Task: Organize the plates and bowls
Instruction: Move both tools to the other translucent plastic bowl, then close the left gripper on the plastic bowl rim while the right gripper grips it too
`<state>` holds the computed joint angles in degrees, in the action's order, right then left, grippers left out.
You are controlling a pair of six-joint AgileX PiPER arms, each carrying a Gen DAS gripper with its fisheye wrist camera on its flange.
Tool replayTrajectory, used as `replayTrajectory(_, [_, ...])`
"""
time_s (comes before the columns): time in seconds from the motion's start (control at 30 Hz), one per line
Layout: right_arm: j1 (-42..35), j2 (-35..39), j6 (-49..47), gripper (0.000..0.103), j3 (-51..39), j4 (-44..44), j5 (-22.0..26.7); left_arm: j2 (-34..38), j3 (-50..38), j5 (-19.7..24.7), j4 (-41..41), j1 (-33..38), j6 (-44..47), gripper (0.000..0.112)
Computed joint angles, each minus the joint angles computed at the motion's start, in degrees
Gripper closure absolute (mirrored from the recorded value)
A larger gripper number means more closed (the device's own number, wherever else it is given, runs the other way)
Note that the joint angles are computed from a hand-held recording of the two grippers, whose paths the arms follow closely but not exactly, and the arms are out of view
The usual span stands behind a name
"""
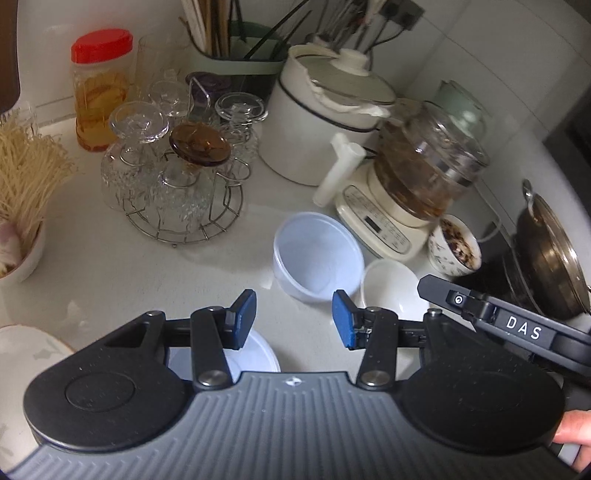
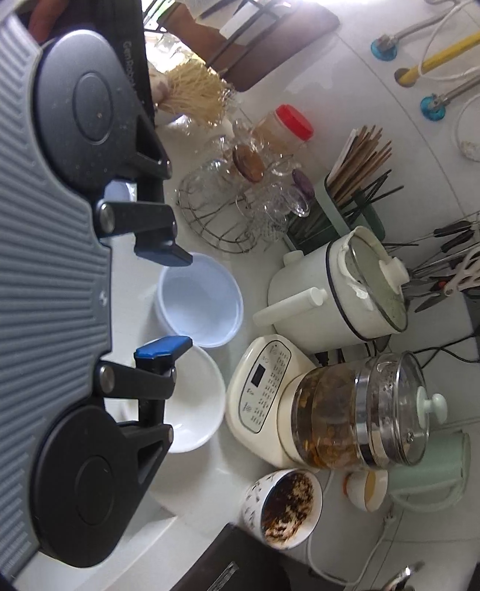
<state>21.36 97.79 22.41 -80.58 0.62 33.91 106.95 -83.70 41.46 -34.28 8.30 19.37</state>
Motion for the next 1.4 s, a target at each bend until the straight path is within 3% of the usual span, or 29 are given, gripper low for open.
replayTrajectory(0.3, [-5.2,12.0,-12.2,0.06,-10.3,9.9,2.6,13.4,-14.9,3.7,6.0,-2.0,-7.8,0.062])
replayTrajectory(0.57, [-6.7,20.7,-16.2,0.071,-19.4,12.0,5.1,23.6,-28.5,9.2,6.8,-2.8,-10.9,0.063])
replayTrajectory(1.0, [-5.4,29.3,-13.6,0.081,-29.6,6.2,7.9,39.6,-54.3,21.9,9.8,-3.8,-17.4,0.092])
replayTrajectory(1.17, [-5.3,30.5,-13.2,0.085,-31.6,5.6,8.7,42.4,-58.4,24.7,9.3,-3.8,-18.7,0.099])
replayTrajectory(1.4, [-5.8,31.0,-13.7,0.088,-32.8,7.0,10.2,40.5,-54.2,22.0,8.4,-3.4,-18.5,0.1])
